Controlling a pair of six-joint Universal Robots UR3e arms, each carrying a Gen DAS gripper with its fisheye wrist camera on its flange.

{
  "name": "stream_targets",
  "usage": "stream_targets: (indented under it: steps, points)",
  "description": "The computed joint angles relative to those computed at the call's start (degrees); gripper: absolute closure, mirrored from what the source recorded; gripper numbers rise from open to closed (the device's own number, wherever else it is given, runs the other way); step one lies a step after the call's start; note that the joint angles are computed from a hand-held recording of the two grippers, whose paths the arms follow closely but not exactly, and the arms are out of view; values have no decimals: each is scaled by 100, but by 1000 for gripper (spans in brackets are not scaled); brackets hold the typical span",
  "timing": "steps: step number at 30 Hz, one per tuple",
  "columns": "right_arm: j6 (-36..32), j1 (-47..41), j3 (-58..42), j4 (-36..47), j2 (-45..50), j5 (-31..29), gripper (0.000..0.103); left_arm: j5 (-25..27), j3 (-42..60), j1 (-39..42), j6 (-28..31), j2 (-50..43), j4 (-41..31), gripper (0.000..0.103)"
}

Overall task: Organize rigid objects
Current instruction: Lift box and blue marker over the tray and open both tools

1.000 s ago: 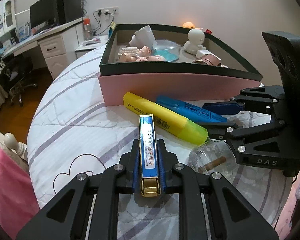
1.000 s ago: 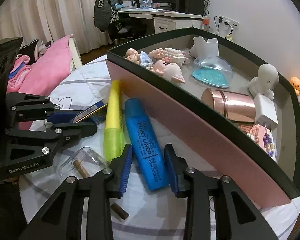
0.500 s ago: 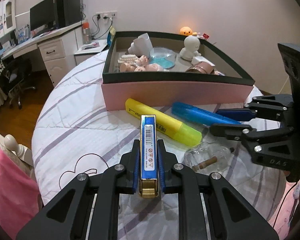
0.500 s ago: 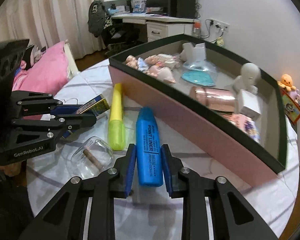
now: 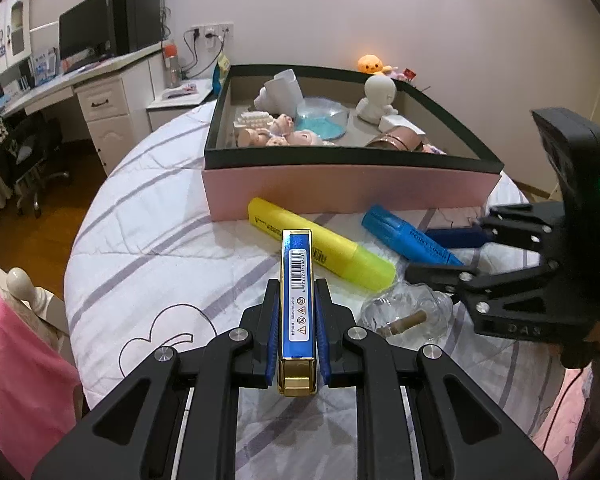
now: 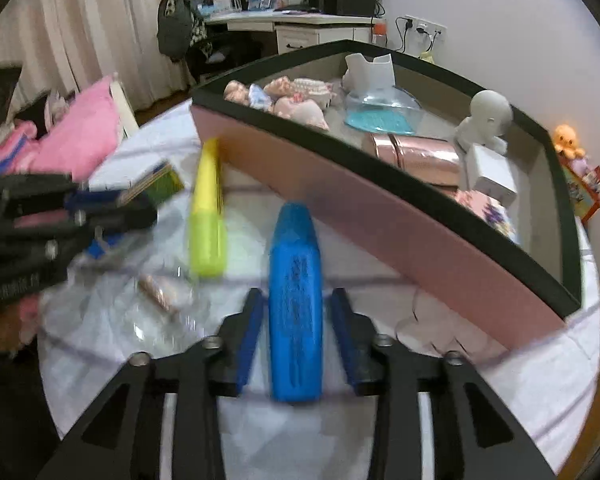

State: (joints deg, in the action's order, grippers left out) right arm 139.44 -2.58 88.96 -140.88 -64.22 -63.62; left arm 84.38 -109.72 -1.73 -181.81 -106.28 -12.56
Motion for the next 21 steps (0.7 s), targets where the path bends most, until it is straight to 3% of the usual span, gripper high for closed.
stream_targets:
  steps: [3,5,21]
  points:
    - [39,88,-257,10,186,-65,64,-7,-13,14,0,4,36,88]
    - [-6,150,-194,-46,111,-214,77,-1,-26,21,5,35,73,88]
    - [253,-161,370,-343,-1014,309,76,-162,516,12,142,323,-125,88]
